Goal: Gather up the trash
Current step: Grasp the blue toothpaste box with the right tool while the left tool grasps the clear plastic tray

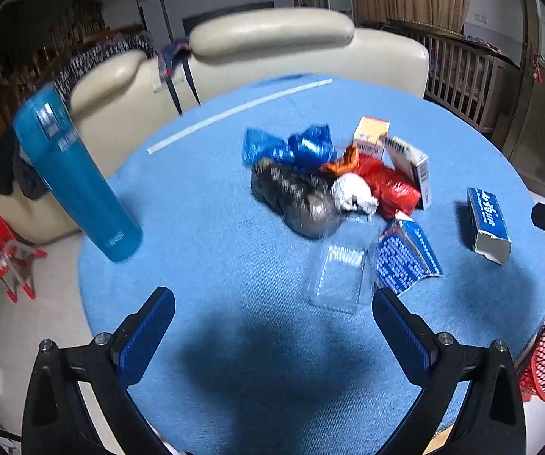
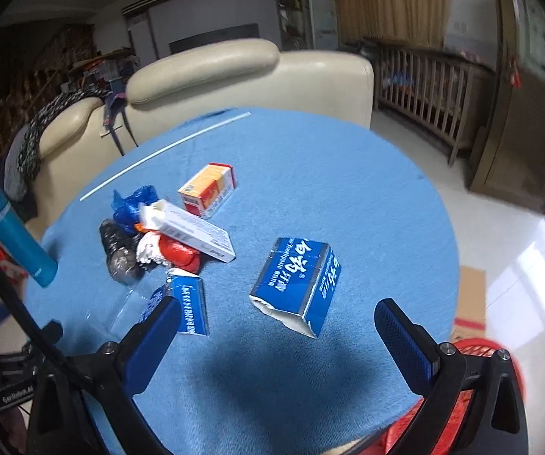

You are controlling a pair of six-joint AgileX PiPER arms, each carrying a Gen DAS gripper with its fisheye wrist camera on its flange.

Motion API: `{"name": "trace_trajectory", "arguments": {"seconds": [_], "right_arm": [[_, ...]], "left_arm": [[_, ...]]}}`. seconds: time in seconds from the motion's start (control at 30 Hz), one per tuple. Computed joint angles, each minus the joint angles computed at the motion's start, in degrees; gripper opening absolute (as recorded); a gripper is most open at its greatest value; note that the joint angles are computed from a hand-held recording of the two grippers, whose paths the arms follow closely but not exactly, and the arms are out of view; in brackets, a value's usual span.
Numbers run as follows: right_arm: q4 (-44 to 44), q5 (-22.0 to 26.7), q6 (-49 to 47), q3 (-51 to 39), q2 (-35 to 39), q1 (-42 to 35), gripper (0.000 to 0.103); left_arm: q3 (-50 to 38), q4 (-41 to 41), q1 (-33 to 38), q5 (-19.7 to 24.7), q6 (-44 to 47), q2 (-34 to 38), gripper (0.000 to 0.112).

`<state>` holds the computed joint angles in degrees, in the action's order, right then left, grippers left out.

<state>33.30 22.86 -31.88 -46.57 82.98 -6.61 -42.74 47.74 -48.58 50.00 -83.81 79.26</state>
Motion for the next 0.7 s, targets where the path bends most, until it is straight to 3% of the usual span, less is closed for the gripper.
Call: {"name": "trace_trajectory", "arguments": {"seconds": [0.1,0.23,0.37,0.47,0.53,0.63,0.7], "right_arm": [[9.49,5.59,-7.08,-4.29,6.93,-5.71,0.103],[11.14,7.39,-7.03,-9.13,13.74,-7.41,0.096],[4.78,6.94,0.42,-14.71,20.16,-4.35,0.095],[-2.71,5.11,7.95,-17.46,23.09,-0.73,0.094],[-8.72,4.57,13.20,-18.97,24.57,1.51,0.087],[-10.30,3.34,14.09,-19.58,26.07,2.98,0.082],[-10.44,1.30,13.47,-18.54,25.55,3.33,0.079]], "left_arm": [[1.61,-2.14,4.06,-4.28,2.17,-0.46,0.103],[3.68,-4.46,8.65,-9.58,5.19,-1.83,0.103],[4.66,-7.25,12.48,-13.85,8.83,-1.91,0.103],[4.47,-13.70,16.17,-18.12,14.99,-1.00,0.103],[3.67,-18.63,17.66,-20.51,19.54,-0.07,0.103],[1.11,-19.91,15.82,-20.90,20.89,1.69,0.103],[-1.53,-16.72,12.98,-18.84,19.09,3.61,0.103]]}}
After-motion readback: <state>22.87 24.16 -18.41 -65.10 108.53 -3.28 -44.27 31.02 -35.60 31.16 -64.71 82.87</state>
